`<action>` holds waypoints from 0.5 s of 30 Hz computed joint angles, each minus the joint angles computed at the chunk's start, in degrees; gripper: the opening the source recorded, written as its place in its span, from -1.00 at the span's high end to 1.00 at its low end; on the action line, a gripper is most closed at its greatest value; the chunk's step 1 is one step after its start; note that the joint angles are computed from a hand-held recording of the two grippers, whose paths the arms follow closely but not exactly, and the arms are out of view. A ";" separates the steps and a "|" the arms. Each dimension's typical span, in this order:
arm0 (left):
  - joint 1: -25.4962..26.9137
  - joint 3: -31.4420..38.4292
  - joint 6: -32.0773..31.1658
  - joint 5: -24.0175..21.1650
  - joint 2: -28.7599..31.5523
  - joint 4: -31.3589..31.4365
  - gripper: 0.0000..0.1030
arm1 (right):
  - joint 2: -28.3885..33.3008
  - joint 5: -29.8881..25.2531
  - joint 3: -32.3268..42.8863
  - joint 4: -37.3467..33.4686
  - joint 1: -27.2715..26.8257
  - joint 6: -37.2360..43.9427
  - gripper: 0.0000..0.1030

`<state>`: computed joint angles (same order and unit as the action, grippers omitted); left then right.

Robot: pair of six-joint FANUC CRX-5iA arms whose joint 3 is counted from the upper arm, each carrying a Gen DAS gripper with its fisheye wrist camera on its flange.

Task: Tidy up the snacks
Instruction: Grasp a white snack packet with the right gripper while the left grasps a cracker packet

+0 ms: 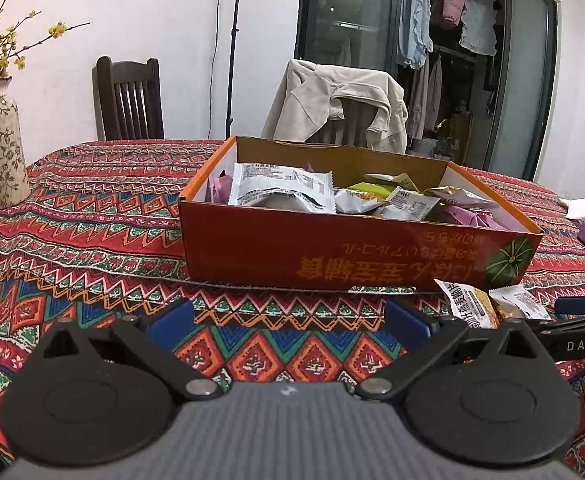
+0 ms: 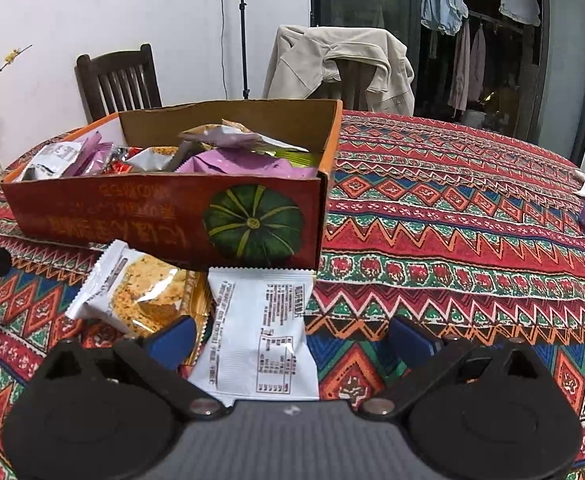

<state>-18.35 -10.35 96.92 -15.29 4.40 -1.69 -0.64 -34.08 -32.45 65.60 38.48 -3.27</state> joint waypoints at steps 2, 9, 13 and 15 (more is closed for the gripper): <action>-0.12 0.07 0.38 0.07 -0.02 -0.56 -1.00 | -0.39 1.06 -0.67 1.60 -0.30 -0.79 -0.74; -0.49 1.19 3.10 -1.10 0.35 -3.17 -1.00 | -2.10 3.50 -3.24 7.77 -1.19 -4.93 0.22; -0.90 2.12 5.92 -2.05 0.37 -6.06 -1.00 | -3.46 3.44 -5.50 14.63 -2.18 -11.47 0.24; -1.12 2.58 6.22 -2.78 0.34 -6.67 -1.00 | -4.07 2.39 -6.54 18.09 -2.37 -14.93 0.24</action>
<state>-19.47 -7.77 103.14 -18.06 4.73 -8.36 -4.72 -31.69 -38.99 83.70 36.11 -18.20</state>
